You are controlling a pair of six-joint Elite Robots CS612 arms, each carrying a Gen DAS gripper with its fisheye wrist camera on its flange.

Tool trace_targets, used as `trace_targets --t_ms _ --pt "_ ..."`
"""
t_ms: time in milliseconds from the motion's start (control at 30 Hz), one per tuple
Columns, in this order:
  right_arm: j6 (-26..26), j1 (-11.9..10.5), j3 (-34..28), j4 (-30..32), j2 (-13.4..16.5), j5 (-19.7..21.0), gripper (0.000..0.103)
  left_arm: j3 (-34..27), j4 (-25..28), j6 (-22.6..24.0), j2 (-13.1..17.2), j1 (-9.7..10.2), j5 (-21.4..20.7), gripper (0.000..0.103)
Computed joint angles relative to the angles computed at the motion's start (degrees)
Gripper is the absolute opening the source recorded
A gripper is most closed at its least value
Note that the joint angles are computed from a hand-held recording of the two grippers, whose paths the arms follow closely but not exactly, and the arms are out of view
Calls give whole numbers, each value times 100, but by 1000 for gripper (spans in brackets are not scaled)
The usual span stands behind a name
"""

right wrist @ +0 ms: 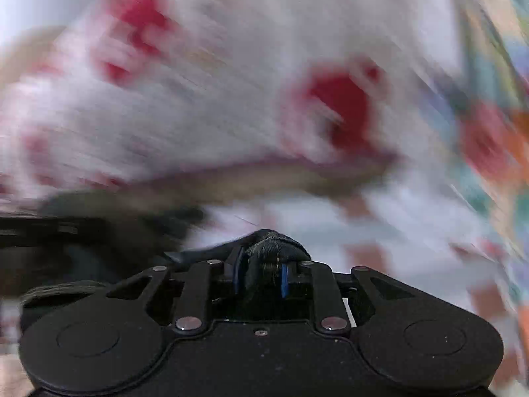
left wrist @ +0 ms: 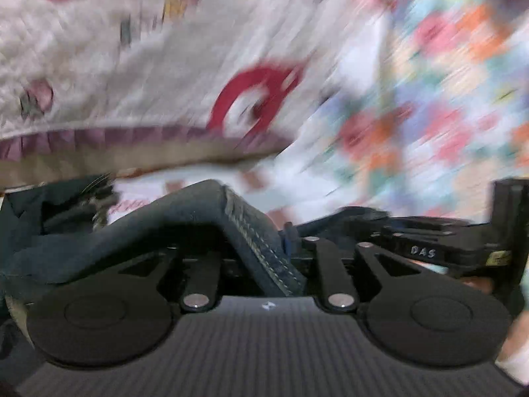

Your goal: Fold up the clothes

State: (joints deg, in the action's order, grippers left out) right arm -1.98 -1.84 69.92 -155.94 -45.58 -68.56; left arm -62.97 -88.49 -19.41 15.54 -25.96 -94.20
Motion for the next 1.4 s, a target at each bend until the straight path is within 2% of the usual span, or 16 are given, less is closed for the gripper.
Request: trace_targets --t_ms 67,133,167,267,367,433,500,633,733,800,967,1067,1133,1200,1300,1400 --pt "226 -62 49 196 138 117 26 -132 303 55 152 -29 13 23" --pt "295 -129 437 -260 141 358 38 -421 550 118 382 -17 -92 44" --pt "304 -155 579 -438 142 417 41 -629 625 144 526 16 -165 47" --pt "552 -236 778 -747 194 587 42 -1066 915 96 787 97 33 47" --pt "944 -331 996 -1304 162 845 42 -1386 1033 118 970 143 540 47" --pt "1100 -396 1215 -1689 77 1125 43 -1583 1076 114 1077 161 922 48" --pt "1093 -474 1450 -1950 -14 1591 45 -1677 1093 -60 1148 208 1007 49" --pt "572 -521 1695 -1236 -131 2835 45 -1786 1019 -387 1299 295 931 49" --pt "77 -399 1760 -306 -224 3020 48 -1784 848 -427 1396 303 814 49" --pt "17 -293 1813 -349 -220 2788 54 -1750 790 -321 1426 277 852 49" --pt "75 74 1642 -843 -56 1483 58 -1609 831 231 1362 298 1007 49" --pt "375 283 1522 -1574 77 626 58 -1647 753 554 1364 364 1256 50" --pt "755 343 1393 -1885 186 389 62 -1686 698 680 1379 462 1303 52" --pt "776 369 1169 -1803 288 397 67 -1707 736 578 1386 589 1332 52" --pt "693 413 815 -1495 410 345 68 -1710 823 341 1382 787 1381 53" --pt "884 447 719 -1591 441 204 68 -1644 1155 -542 1338 972 1143 53"
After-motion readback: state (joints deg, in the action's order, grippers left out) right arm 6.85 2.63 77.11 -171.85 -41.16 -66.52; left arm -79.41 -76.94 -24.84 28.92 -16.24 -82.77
